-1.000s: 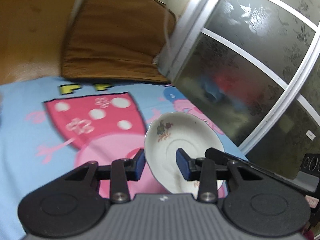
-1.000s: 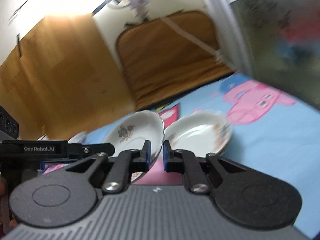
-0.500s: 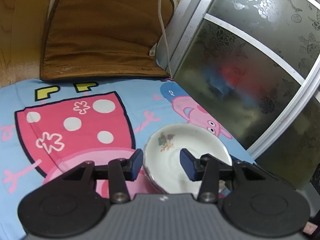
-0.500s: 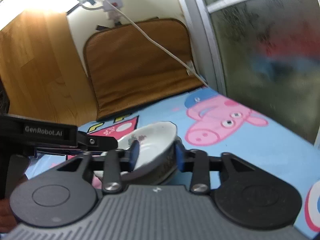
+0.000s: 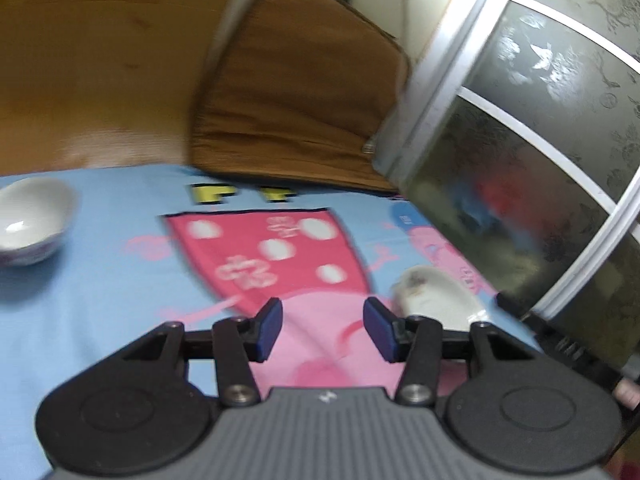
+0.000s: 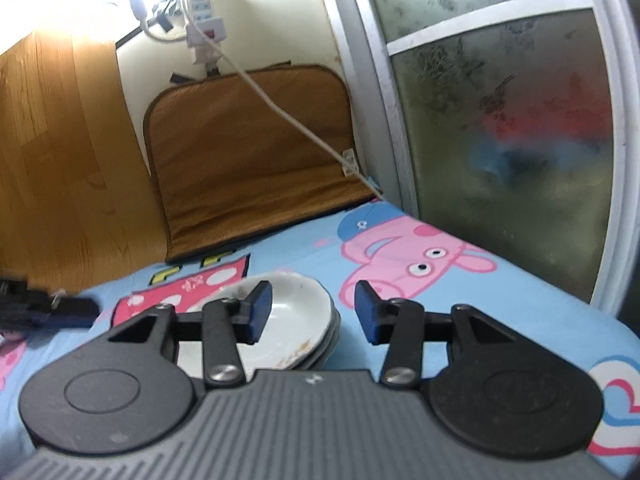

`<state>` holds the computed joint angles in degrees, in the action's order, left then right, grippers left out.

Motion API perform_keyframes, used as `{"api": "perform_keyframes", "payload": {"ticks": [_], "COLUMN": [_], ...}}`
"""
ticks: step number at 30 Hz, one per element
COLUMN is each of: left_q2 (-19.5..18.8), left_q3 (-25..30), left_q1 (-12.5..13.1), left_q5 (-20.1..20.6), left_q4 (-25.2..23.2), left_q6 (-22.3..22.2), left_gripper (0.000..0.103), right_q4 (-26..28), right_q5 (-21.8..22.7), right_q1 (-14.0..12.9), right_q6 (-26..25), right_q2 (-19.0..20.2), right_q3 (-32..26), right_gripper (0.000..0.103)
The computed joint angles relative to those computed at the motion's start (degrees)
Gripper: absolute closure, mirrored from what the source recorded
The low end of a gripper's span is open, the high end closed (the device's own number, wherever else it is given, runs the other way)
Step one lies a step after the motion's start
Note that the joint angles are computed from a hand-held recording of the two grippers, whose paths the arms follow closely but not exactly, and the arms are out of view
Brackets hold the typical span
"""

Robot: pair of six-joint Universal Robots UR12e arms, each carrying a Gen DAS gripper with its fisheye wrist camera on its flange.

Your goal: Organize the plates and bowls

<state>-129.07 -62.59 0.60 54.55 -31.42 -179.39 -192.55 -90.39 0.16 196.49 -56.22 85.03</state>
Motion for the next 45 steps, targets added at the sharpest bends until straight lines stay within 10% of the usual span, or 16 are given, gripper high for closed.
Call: {"api": "perform_keyframes", "payload": {"ticks": [11, 17, 33, 37, 45], "left_q2": [4.34, 3.71, 3.73, 3.54, 2.99], "left_q3": [-9.81, -10.46, -10.77, -10.37, -10.31], "left_q1": [5.0, 6.87, 8.38, 8.46, 9.19], "left_q5": [14.81, 12.78, 9.61, 9.15, 3.97], "left_q4": [12.33, 14.17, 16.97, 15.77, 17.41], "left_q6": [-5.46, -12.31, -17.47, -17.83, -19.63], "left_gripper": [0.056, 0.056, 0.056, 0.056, 0.056], "right_q4": [8.83, 22.12, 45.32, 50.62, 45.09], "right_q5": [17.12, 28.95, 24.05, 24.43, 28.18], "right_q1": [2.47, 3.94, 8.82, 8.94, 7.46], "right_q6": [-2.49, 0.99, -4.21, -5.02, -2.85], "right_q2": [2.24, 6.41, 20.9, 22.84, 17.19], "right_q3": [-6.7, -16.62, -45.67, -49.61, -39.59], "right_gripper": [0.055, 0.055, 0.068, 0.089, 0.094]}}
